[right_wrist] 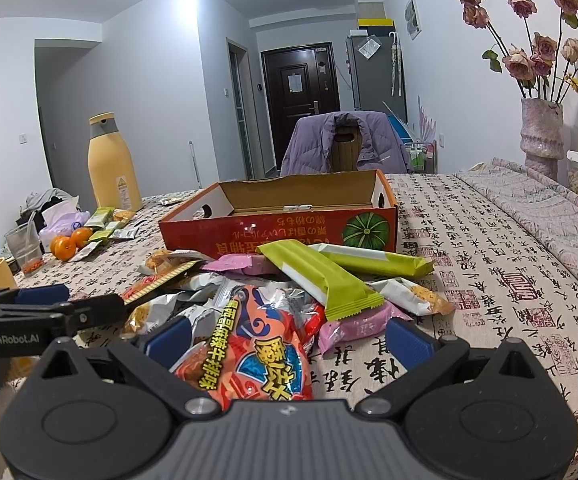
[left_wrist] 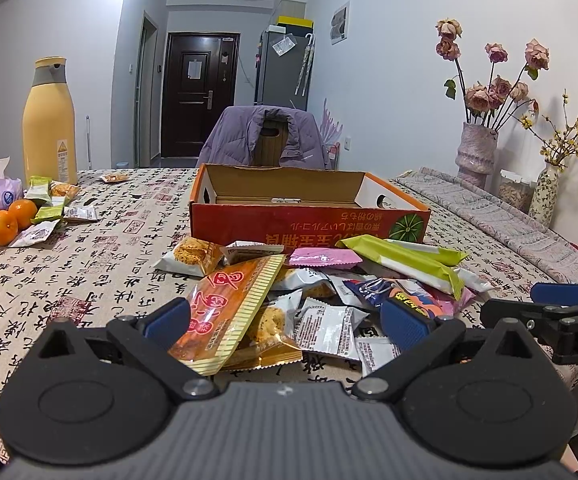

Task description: Organize snacks

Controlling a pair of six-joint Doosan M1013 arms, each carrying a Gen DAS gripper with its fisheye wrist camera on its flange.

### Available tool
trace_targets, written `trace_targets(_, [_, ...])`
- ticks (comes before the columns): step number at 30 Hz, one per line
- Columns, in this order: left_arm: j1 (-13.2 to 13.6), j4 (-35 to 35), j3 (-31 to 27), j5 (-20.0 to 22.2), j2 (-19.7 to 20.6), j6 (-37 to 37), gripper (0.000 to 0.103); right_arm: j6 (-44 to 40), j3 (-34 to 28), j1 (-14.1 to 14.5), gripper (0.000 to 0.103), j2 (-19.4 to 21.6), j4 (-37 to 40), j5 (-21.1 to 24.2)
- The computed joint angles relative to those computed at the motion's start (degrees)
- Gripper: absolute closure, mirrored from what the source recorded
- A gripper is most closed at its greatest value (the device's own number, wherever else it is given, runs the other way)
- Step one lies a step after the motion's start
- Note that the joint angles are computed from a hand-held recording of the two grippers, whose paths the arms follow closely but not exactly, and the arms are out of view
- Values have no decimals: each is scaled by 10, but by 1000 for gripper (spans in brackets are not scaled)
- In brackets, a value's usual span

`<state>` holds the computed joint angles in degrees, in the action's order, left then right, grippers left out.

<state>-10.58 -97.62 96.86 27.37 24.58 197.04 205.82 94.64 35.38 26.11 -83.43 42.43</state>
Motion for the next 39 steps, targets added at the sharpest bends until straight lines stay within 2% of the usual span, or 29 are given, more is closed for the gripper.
trace_targets(16, [0, 14, -10, 4, 4, -19, 0, -12, -2, -3, 0, 2, 1, 3])
trace_targets(19, [-1, 14, -14, 2, 6, -19, 0, -37, -9, -6, 0, 5, 9, 8])
trace_targets(21, [-2, 21, -18, 0, 8, -25, 0, -90, -18, -9, 0, 7, 29, 21])
trace_targets(28, [-5, 46, -37, -12, 18, -39, 0, -86, -28, -28, 2, 10, 20, -14])
trace_targets(35, [-7, 82, -58, -27, 28, -71, 0, -178, -62, -57, 25, 24, 63, -45])
trace_targets(36, [-7, 91, -61, -28, 30, -79, 0, -207, -69, -63, 29, 27, 97, -57])
trace_targets(38, [-7, 113, -68, -29, 33, -102, 0, -259, -81, -74, 31, 31, 145, -76])
trace_targets(39, [-7, 127, -71, -29, 35, -117, 0, -256, -85, -77, 31, 33, 137, -81])
